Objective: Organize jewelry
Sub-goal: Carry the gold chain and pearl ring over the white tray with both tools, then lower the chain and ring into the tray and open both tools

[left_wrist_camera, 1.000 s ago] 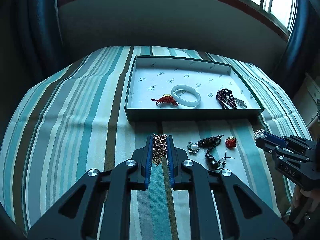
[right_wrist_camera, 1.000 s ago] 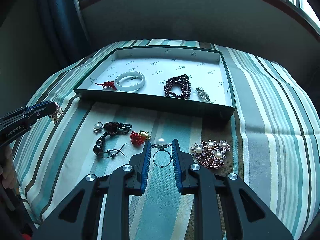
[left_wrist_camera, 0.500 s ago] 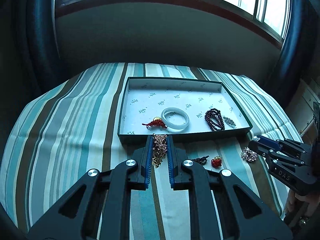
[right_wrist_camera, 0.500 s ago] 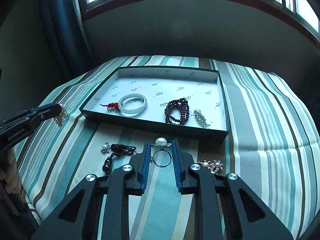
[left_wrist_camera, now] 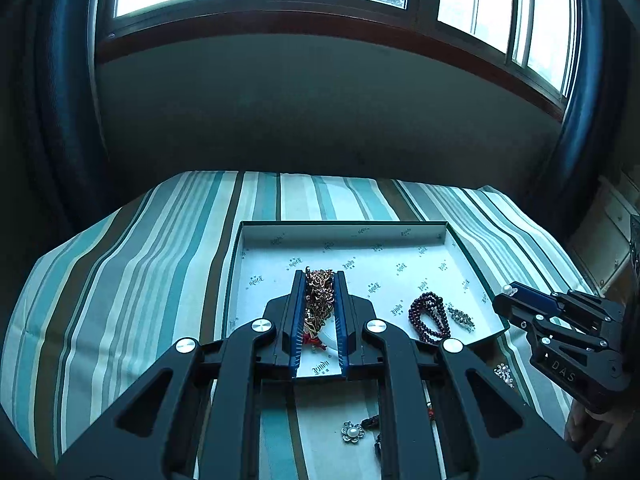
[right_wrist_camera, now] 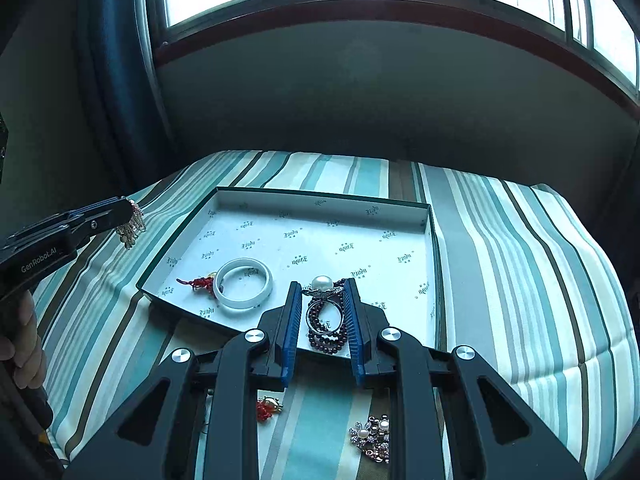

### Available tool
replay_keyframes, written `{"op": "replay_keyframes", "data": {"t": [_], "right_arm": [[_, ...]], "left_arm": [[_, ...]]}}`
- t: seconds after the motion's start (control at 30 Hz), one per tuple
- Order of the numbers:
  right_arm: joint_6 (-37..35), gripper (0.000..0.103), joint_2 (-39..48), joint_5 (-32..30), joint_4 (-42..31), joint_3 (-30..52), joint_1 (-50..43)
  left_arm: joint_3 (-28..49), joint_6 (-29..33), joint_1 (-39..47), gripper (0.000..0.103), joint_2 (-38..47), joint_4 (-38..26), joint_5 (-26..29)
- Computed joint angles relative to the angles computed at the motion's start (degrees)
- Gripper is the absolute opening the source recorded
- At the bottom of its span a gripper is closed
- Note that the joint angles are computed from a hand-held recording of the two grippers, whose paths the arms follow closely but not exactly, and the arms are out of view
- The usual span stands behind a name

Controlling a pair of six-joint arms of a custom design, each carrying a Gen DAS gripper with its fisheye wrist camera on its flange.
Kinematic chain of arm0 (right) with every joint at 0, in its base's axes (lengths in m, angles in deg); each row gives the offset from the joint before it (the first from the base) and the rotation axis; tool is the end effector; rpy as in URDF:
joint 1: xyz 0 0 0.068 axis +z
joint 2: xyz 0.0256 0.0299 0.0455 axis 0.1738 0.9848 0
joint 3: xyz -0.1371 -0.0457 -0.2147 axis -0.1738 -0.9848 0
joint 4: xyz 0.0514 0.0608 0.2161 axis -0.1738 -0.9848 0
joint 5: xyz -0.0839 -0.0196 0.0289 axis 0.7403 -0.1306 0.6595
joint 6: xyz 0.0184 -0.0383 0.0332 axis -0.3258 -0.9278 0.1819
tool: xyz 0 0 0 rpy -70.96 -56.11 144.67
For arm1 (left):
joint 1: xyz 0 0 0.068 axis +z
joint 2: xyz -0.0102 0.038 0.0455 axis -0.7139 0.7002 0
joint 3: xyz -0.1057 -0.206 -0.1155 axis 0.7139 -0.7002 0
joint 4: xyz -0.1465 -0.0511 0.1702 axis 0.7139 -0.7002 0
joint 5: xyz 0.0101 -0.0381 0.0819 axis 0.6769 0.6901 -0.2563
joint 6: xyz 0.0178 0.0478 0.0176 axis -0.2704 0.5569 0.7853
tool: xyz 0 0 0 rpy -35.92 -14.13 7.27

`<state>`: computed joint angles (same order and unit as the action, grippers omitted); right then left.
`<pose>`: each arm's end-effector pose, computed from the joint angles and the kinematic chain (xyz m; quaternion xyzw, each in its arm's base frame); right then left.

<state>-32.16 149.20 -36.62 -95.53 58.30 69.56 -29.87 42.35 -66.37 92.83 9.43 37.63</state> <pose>0.1677 0.2408 0.2362 0.0110 0.9039 0.0379 0.4258 0.2053 -0.0793 0.2974 0.1285 0.8899 -0.1140 0.4225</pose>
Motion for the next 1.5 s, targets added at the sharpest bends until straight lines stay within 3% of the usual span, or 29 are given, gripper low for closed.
{"op": "replay_keyframes", "data": {"t": [0.3, 0.6, 1.23, 1.37, 1.5], "right_arm": [[-8.03, 0.022, 3.34, -6.14, 6.74, -0.15, -11.17], [-9.88, 0.022, 10.9, -14.33, 10.91, -1.58, -18.98], [-9.42, 0.024, 15.24, -16.07, 12.2, -1.07, -19.59], [-8.84, 0.037, 14.45, -15.76, 12.17, -1.38, -19.5], [-8.57, 0.038, 13.11, -14.95, 11.39, -1.33, -19.03]], "left_arm": [[6.2, 1.1, 1.97, 0.013, 14.65, 7.37, -0.14], [6.79, 2.1, 3.32, 0.013, 26.85, 11.6, -1.37], [3.58, 2.94, 5.27, 0.013, 31.76, 14.3, -2.05], [3.41, 2.82, 5.23, 0.023, 31.8, 14.2, -2.11], [2.45, 2.44, 5.3, 0.037, 30.34, 14.29, -1.92]]}}
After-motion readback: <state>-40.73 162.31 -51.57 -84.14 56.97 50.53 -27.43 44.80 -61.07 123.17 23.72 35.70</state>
